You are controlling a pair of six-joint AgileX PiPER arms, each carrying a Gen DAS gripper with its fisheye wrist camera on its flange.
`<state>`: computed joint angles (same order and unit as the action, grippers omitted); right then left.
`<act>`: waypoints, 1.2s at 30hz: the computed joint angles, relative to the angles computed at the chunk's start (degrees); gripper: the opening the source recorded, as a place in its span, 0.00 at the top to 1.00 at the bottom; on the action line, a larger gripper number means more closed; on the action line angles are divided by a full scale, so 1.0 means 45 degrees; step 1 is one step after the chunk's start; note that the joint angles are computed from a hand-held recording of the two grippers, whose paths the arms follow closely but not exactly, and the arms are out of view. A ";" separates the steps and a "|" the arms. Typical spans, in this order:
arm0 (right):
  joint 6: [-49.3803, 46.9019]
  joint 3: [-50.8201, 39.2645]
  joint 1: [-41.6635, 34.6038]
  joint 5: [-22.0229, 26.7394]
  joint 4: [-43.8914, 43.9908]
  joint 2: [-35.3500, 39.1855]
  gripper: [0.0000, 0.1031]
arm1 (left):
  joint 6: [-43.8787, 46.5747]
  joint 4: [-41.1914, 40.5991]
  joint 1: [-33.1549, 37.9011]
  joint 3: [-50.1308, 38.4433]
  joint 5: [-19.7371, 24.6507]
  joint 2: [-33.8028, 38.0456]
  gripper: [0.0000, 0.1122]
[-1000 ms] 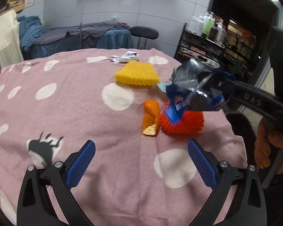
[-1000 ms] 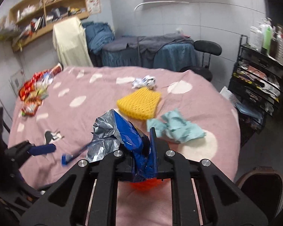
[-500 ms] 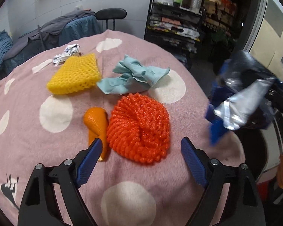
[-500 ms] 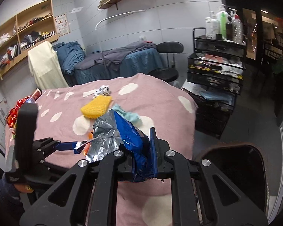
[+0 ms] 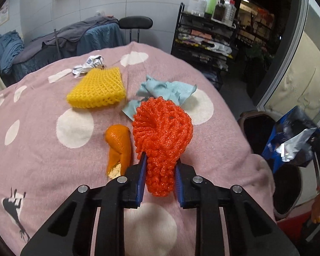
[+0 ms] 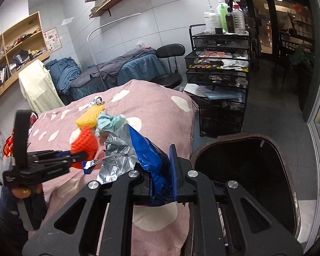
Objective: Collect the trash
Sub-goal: 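Drop the chip bag into the bin with the right tool while the left tool carries the net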
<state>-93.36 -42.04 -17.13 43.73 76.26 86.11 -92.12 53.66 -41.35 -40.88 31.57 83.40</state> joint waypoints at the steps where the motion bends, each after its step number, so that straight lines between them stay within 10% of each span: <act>1: -0.0090 0.0075 -0.0172 0.0113 0.0026 0.0002 0.87 | -0.0473 0.0243 -0.0325 0.0116 0.0241 -0.0254 0.79; 17: -0.0721 0.0667 -0.2365 0.1196 -0.0141 0.0022 0.87 | -0.4825 0.2014 -0.5693 -0.0252 0.4606 -0.1170 0.79; 36: 0.0254 0.0166 -0.2359 -0.2540 -0.1138 0.2699 0.86 | -0.5119 0.2914 -0.6495 -0.1957 0.3257 0.0856 0.79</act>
<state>-92.21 -41.29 -27.75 32.30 71.14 98.26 -115.15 66.77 -70.58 -49.68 46.23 87.26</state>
